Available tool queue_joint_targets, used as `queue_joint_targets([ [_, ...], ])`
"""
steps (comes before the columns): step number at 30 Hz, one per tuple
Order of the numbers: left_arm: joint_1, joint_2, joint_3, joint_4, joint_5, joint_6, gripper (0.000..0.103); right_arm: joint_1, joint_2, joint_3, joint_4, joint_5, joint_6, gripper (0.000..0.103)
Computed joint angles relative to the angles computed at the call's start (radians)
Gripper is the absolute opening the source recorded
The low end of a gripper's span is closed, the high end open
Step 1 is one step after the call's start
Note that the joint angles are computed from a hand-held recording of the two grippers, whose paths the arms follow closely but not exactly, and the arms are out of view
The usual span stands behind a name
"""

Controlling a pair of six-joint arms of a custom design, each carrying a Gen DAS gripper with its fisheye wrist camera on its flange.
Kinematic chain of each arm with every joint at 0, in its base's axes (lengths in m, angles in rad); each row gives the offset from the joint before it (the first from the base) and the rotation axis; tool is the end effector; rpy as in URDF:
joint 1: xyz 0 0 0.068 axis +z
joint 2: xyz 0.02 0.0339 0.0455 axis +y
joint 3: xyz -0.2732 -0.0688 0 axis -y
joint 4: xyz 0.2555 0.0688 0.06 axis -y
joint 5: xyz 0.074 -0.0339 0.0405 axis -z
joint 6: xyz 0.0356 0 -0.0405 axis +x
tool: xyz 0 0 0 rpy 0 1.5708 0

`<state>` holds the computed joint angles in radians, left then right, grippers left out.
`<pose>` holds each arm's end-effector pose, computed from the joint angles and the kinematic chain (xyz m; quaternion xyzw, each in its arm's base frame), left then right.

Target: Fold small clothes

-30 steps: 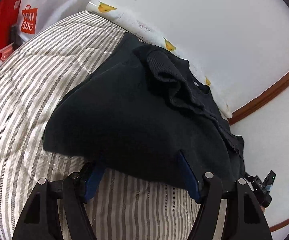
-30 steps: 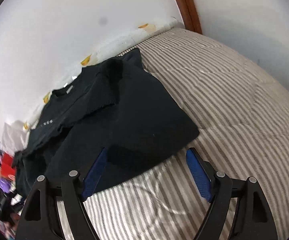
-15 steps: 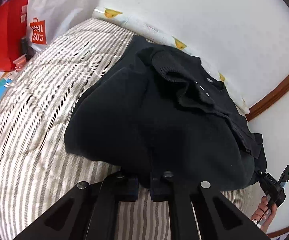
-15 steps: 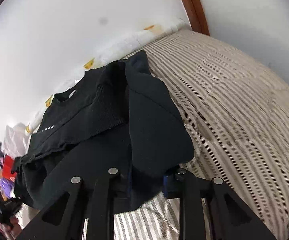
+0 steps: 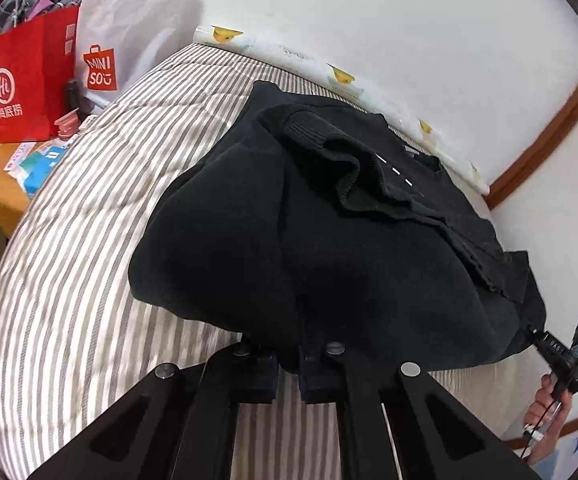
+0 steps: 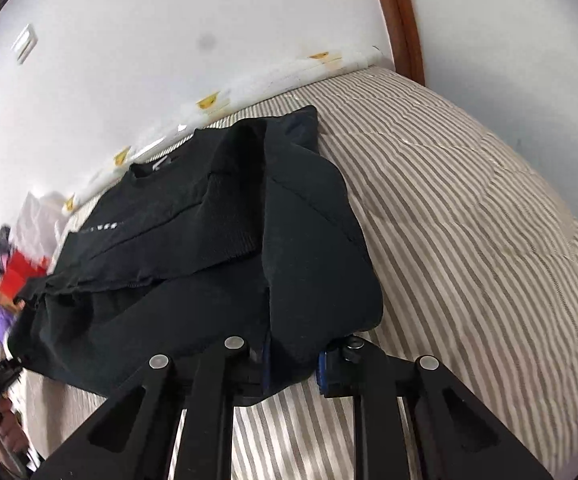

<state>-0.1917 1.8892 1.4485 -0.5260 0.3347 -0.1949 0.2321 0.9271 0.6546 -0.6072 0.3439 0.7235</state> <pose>0.4134 -0.0921 0.2297 0.0480 0.9415 -0.2124 0.2573 0.1845 0.0313 0.2382 0.2817 0.8851 0.0105 0.3704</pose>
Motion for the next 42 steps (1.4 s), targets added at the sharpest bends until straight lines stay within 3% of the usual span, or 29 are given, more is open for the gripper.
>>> queue_joint_targets([
  [7, -0.004, -0.127, -0.169, 0.055, -0.024, 0.023, 0.007, 0.222, -0.071, -0.013, -0.177, 0.177, 0.161, 0.016],
  [12, -0.007, -0.168, -0.217, 0.061, -0.036, 0.041, 0.007, 0.307, -0.052, 0.01, -0.256, 0.238, 0.24, 0.016],
  [19, -0.006, -0.192, -0.228, 0.019, -0.037, 0.075, 0.009, 0.436, -0.055, 0.042, -0.416, 0.3, 0.386, 0.028],
  [24, -0.016, -0.263, -0.286, -0.001, -0.03, 0.123, 0.022, 0.563, -0.085, 0.091, -0.588, 0.357, 0.534, 0.028],
  [28, -0.03, -0.367, -0.364, 0.04, 0.027, 0.202, 0.024, 0.638, -0.021, 0.163, -0.647, 0.403, 0.542, 0.028],
  [31, -0.043, -0.386, -0.351, 0.042, 0.018, 0.204, 0.024, 0.611, 0.029, 0.185, -0.544, 0.383, 0.429, 0.028],
  [36, -0.073, -0.295, -0.25, 0.016, -0.032, 0.177, 0.024, 0.477, 0.143, 0.177, -0.215, 0.24, 0.13, 0.028],
  [42, -0.071, -0.18, -0.162, 0.02, -0.029, 0.14, 0.024, 0.343, 0.311, 0.185, 0.004, 0.079, -0.01, 0.028],
])
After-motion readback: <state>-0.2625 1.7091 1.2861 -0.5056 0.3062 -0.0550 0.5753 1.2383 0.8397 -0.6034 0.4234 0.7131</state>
